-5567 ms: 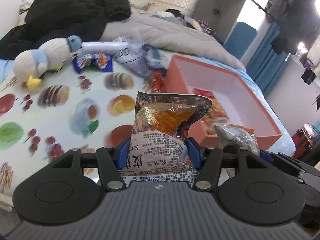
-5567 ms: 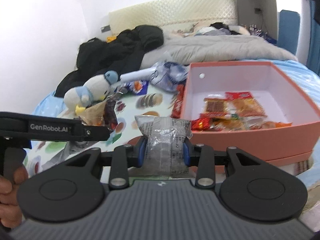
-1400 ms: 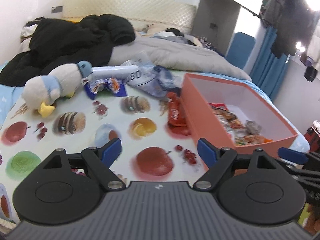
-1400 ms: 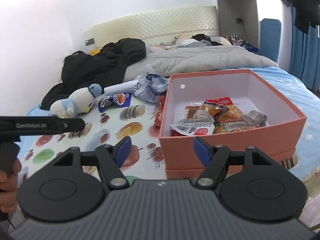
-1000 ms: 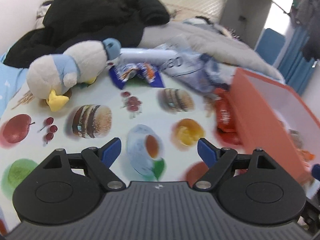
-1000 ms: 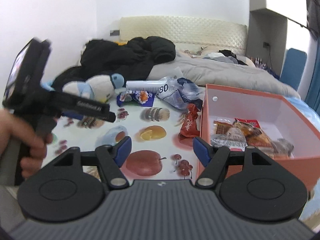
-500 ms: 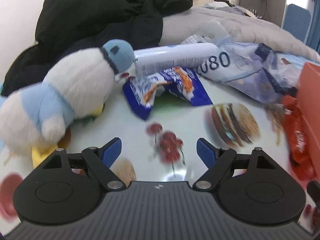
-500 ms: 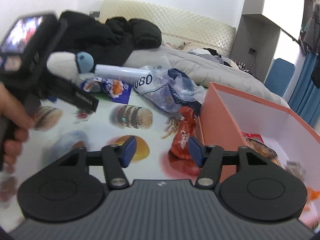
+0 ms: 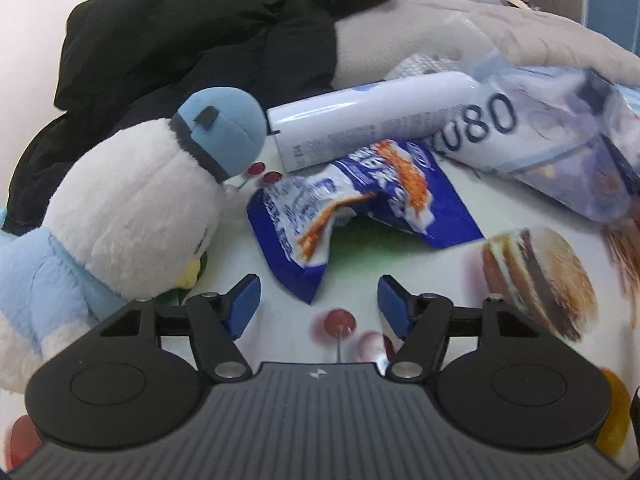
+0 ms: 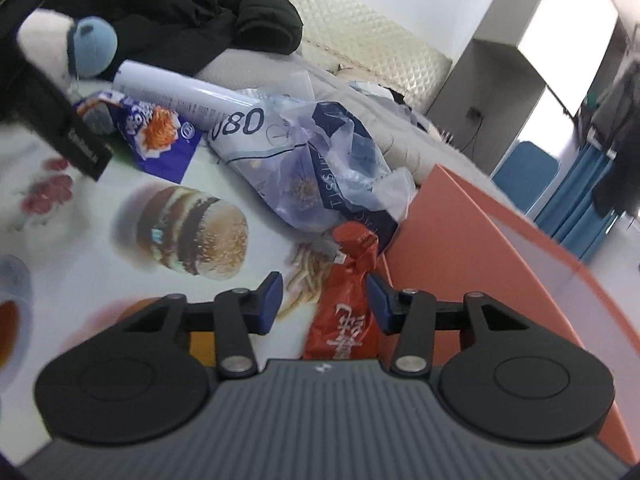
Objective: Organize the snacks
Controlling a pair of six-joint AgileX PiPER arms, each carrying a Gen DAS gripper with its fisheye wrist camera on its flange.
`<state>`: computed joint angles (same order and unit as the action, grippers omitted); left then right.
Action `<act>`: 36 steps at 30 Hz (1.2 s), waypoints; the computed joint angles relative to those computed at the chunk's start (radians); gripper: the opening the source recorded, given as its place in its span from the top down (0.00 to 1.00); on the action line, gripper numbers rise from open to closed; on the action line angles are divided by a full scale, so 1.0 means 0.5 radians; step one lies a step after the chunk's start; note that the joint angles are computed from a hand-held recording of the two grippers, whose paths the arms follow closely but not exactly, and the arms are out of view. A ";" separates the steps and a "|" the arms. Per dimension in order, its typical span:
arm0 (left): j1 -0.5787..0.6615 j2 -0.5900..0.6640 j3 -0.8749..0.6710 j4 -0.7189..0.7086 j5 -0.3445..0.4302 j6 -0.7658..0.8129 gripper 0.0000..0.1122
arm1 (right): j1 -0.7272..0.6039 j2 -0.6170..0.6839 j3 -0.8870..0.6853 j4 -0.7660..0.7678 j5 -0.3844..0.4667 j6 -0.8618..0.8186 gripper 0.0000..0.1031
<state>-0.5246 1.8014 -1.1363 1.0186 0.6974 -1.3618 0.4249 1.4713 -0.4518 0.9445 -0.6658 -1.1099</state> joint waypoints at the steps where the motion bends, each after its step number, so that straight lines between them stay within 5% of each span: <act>1: 0.021 0.005 -0.010 -0.005 -0.017 -0.016 0.41 | 0.009 0.043 -0.027 0.014 -0.030 -0.024 0.53; 5: 0.075 0.028 -0.050 -0.025 -0.074 -0.004 0.49 | 0.082 0.176 -0.077 0.094 -0.279 -0.082 0.53; 11: 0.075 0.034 -0.035 0.034 -0.137 -0.039 0.73 | 0.088 0.334 -0.174 0.223 -0.407 -0.175 0.58; 21: 0.002 -0.183 0.199 -0.010 -0.197 -0.195 0.85 | 0.061 0.221 -0.156 0.274 -0.262 -0.223 0.76; 26: -0.173 -0.408 0.439 0.036 -0.088 -0.435 0.86 | 0.138 -0.003 -0.022 0.321 -0.148 -0.256 0.81; 36: -0.815 -0.919 0.919 -0.123 0.436 -1.025 0.86 | 0.371 -0.687 0.273 0.798 0.023 -0.687 0.91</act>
<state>-0.9323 1.3418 -0.6766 0.9570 0.9155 -1.8743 0.6106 1.1275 -0.3154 1.3437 -0.6543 -1.4533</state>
